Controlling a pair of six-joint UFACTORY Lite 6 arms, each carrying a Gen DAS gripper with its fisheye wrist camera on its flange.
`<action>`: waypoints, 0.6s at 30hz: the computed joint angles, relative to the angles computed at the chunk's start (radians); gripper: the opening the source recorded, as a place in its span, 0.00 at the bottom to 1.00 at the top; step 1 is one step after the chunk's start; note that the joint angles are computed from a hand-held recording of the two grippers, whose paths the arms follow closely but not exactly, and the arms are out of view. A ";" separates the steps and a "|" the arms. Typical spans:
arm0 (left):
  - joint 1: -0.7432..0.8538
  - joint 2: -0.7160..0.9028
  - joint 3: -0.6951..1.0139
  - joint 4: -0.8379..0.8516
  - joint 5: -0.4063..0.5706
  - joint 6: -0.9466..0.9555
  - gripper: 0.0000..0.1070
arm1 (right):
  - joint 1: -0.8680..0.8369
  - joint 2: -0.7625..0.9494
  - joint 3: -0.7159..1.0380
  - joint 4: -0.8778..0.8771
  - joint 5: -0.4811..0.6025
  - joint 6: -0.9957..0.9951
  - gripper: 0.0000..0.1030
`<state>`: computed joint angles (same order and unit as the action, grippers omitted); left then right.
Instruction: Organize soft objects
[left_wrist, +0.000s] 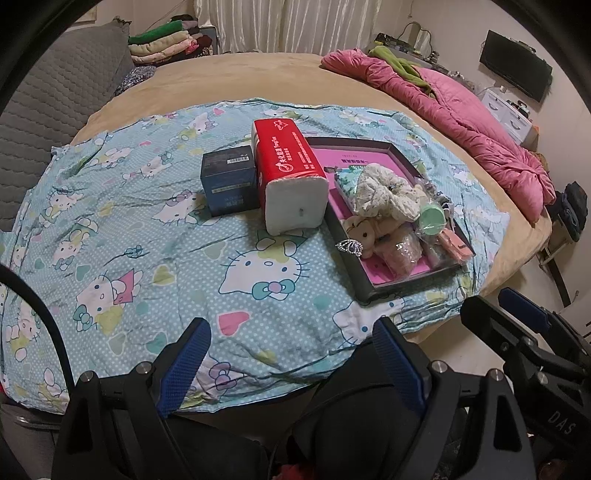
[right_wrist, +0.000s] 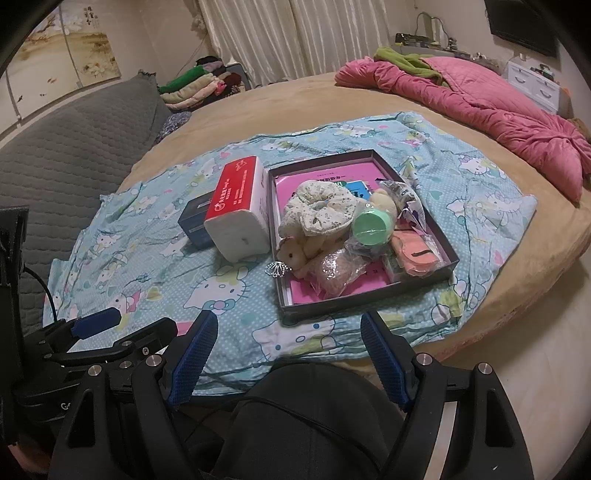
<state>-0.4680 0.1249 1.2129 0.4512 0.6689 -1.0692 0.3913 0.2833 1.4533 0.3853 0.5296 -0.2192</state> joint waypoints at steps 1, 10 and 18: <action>0.000 0.000 0.000 0.000 0.002 0.001 0.83 | 0.000 -0.001 -0.001 -0.001 -0.001 0.001 0.78; -0.002 0.001 0.000 0.001 0.002 0.001 0.83 | 0.000 -0.002 -0.005 -0.005 -0.005 0.003 0.78; -0.004 0.002 -0.001 0.001 0.002 -0.003 0.83 | 0.001 -0.003 -0.005 -0.007 -0.005 0.005 0.78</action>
